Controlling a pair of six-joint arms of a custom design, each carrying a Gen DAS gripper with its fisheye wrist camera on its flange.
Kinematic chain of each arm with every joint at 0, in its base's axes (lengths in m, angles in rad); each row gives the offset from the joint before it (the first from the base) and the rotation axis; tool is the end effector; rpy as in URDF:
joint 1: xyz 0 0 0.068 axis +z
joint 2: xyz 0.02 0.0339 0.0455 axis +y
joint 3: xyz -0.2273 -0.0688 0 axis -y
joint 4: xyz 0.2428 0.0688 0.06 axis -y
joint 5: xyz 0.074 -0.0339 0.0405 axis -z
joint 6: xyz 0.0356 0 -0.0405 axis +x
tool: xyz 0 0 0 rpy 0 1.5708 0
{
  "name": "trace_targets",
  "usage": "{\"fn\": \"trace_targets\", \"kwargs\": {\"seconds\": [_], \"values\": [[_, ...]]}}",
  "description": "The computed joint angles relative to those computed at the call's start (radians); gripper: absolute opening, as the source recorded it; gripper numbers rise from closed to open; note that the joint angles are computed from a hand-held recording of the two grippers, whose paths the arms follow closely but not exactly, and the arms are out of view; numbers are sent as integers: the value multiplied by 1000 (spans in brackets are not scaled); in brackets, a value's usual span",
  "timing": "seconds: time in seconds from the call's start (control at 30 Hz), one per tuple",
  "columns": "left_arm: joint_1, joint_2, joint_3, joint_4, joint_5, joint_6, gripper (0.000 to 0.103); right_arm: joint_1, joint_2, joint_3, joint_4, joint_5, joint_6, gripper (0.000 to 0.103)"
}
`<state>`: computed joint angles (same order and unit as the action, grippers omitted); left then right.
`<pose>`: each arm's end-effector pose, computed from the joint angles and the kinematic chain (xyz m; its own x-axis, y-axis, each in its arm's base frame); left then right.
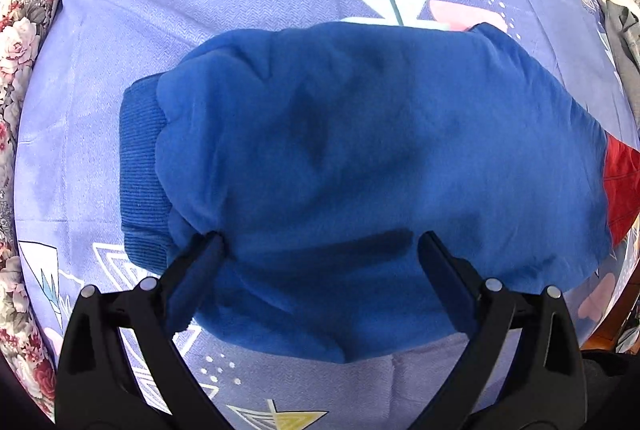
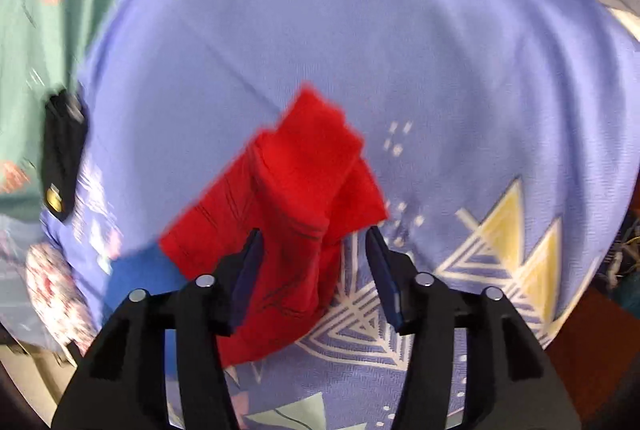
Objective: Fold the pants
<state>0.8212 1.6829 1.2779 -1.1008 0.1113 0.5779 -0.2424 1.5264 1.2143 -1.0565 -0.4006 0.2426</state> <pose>0.2068 0.2164 0.1897 -0.9642 -0.2390 -0.1149 -0.2338 0.9706 -0.0574 0.2760 -0.0539 0.2185 -0.8883 0.4475 -0.1032 0.3692 0.8295 0.4191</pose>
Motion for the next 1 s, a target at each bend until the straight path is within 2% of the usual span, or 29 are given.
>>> {"fn": "trace_targets", "kwargs": {"seconds": [0.13,0.23,0.37,0.43,0.7,0.73,0.77,0.83,1.0], "values": [[6,23,42,-34,18,-20,98,-116,-63,-23,-31,-16,-67,54],[52,47,89,-63,37,1,98,-152,-70,-77,-30,-36,-83,47],[103,77,156,-92,34,43,98,-127,-47,-123,15,-74,-59,39],[120,104,178,-105,48,42,98,-101,-26,-130,47,-98,-40,39],[123,61,76,-20,23,82,98,-58,45,-137,181,-155,82,37],[129,66,80,-21,27,86,98,-56,50,-133,186,-152,91,33],[130,69,79,-18,27,86,98,-53,49,-132,193,-145,89,14],[136,73,73,-9,28,91,97,-54,42,-126,179,-134,91,13],[125,98,71,29,17,93,96,-50,-19,-122,122,-51,7,12]]}}
